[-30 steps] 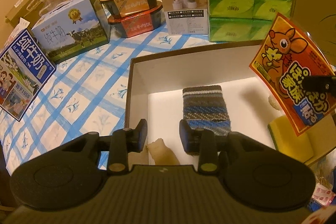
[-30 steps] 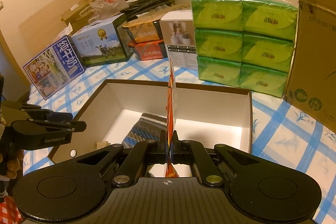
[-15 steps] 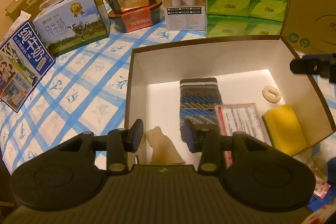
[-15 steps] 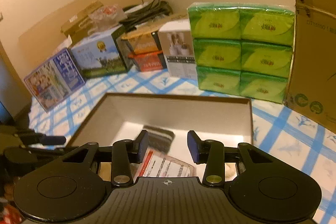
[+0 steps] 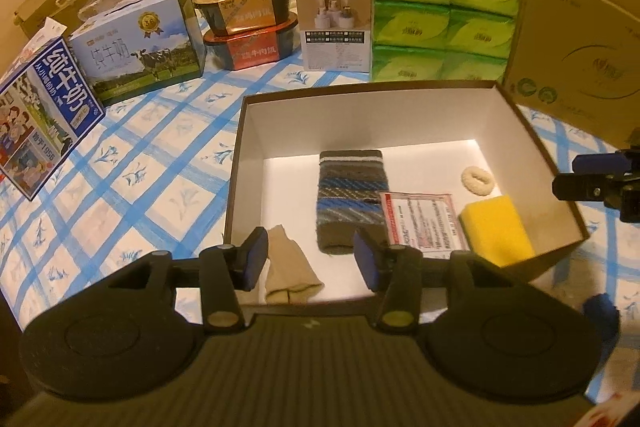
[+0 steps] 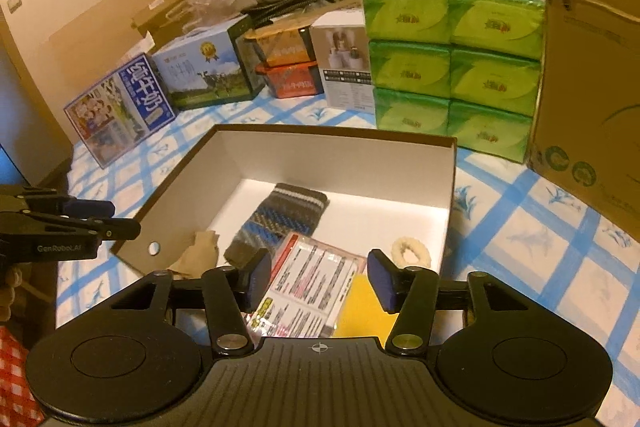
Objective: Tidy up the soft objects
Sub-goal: 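Move both open tools back to the grey towel and red-and-white packet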
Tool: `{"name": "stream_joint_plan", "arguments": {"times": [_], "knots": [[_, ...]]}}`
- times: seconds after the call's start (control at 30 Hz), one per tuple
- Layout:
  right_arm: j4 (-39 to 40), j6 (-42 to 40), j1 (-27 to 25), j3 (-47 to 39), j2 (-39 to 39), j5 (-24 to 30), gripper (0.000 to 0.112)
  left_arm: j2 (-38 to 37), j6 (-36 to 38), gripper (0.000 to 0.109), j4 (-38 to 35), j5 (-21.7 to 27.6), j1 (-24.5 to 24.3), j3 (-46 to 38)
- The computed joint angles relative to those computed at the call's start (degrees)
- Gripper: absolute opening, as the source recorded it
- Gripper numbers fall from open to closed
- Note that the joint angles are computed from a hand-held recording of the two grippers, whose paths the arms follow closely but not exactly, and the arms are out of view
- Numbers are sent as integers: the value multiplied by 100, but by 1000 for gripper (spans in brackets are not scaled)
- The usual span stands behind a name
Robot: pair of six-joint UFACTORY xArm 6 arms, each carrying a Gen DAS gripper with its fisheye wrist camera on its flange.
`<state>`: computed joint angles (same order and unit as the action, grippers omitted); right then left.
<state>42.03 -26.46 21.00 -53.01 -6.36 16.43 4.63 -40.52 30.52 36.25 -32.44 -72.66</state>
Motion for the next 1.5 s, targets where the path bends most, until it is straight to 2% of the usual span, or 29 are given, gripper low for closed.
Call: {"name": "stream_joint_plan", "arguments": {"times": [0.23, 0.43, 0.57, 0.83, 1.13, 1.33, 1.5], "knots": [[642, -490, -159, 618, -908, 191, 61, -704, -534, 47, 227, 2, -264, 568], [796, -519, -281, 1183, -1720, 346, 64, -1300, -1195, 48, 646, 242, -649, 1003], [711, -371, -383, 1618, -2305, 429, 65, -1786, -1617, 48, 787, 244, -891, 1440], [330, 89, -652, 2647, -3633, 876, 66, -2584, -2589, 48, 1060, 641, -1464, 2152], [-93, 706, -936, 3555, -4876, 1374, 66, -2483, -3361, 48, 1114, 1097, -2121, 2310], [-617, 1061, -814, 3956, -5375, 1463, 65, -2224, -3609, 48, 868, 868, -2294, 2359], [-711, 1031, -756, 4109, -5505, 1529, 65, -1963, -3685, 48, 724, 624, -2301, 2275]]}}
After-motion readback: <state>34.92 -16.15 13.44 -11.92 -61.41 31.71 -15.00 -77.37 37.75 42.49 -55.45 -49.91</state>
